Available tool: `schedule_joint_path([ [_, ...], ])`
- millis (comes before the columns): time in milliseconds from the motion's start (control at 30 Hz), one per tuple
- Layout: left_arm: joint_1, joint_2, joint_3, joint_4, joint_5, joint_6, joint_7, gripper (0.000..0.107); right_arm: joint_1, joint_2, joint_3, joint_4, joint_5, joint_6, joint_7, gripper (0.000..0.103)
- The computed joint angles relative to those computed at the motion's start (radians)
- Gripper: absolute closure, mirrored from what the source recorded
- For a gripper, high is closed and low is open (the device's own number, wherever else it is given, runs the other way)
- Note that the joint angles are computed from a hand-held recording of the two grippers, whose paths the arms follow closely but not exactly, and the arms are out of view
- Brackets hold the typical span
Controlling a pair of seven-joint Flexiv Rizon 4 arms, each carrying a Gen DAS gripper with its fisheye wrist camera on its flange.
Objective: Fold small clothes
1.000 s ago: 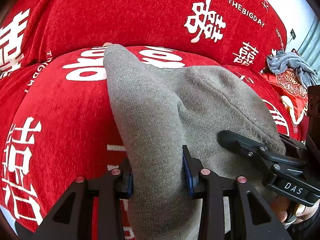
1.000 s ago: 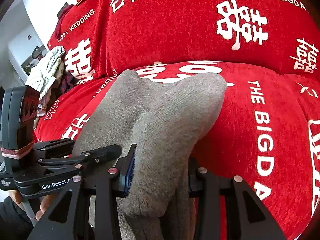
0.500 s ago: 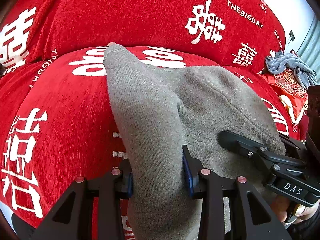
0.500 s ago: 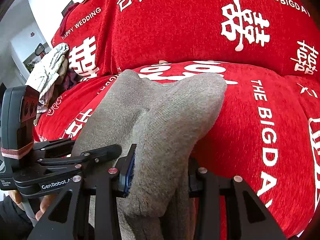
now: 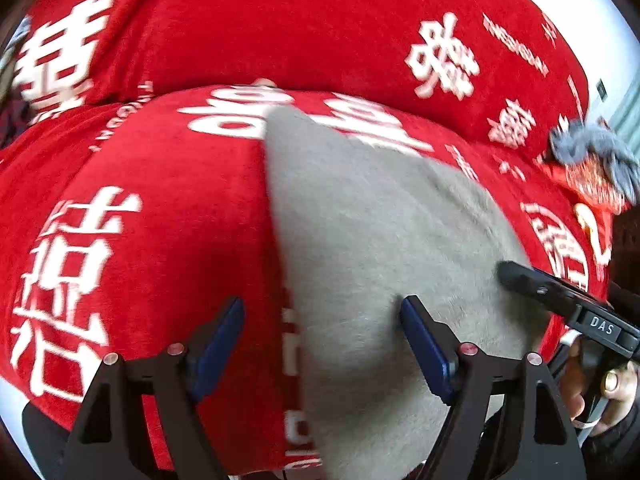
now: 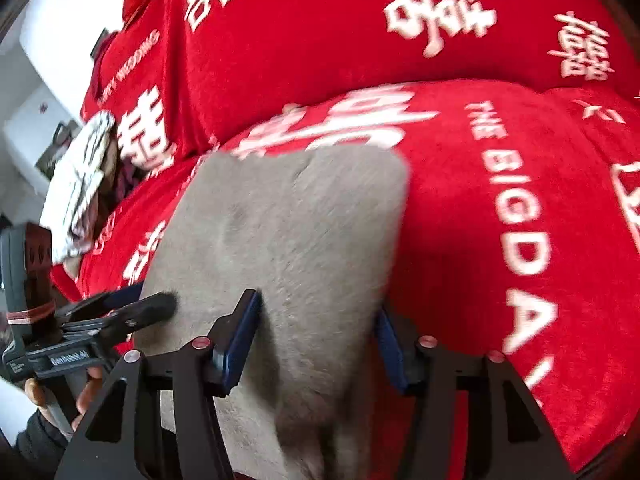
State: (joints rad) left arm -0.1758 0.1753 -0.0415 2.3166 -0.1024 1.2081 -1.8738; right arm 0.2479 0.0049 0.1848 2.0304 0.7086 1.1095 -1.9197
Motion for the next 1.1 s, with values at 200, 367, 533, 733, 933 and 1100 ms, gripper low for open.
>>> schedule_joint_path([
  [200, -0.028, -0.038, 0.014, -0.059, -0.119, 0.041, 0.106, 0.026, 0.01, 0.018, -0.026, -0.086, 0.137, -0.068, -0.176, 0.043],
  [367, 0.037, -0.184, -0.039, -0.281, 0.182, -0.228, -0.091, 0.026, 0.009, -0.121, -0.02, -0.178, 0.022, -0.177, -0.075, 0.043],
  [533, 0.019, -0.192, 0.004, -0.219, -0.011, -0.184, -0.005, 0.018, -0.059, -0.097, 0.024, -0.171, 0.083, -0.198, -0.118, 0.043],
  [733, -0.003, -0.086, -0.004, -0.179, 0.144, -0.202, -0.097, 0.018, -0.052, 0.07, 0.009, -0.07, 0.172, -0.301, -0.317, 0.043],
  [933, 0.004, -0.044, -0.039, -0.166, 0.277, -0.251, -0.173, 0.018, 0.002, 0.083, -0.009, 0.036, 0.098, -0.2, -0.257, 0.046],
  [1100, 0.007, -0.023, -0.044, -0.146, 0.308, -0.251, -0.199, 0.018, 0.003, 0.125, -0.036, 0.084, 0.147, -0.187, -0.277, 0.047],
])
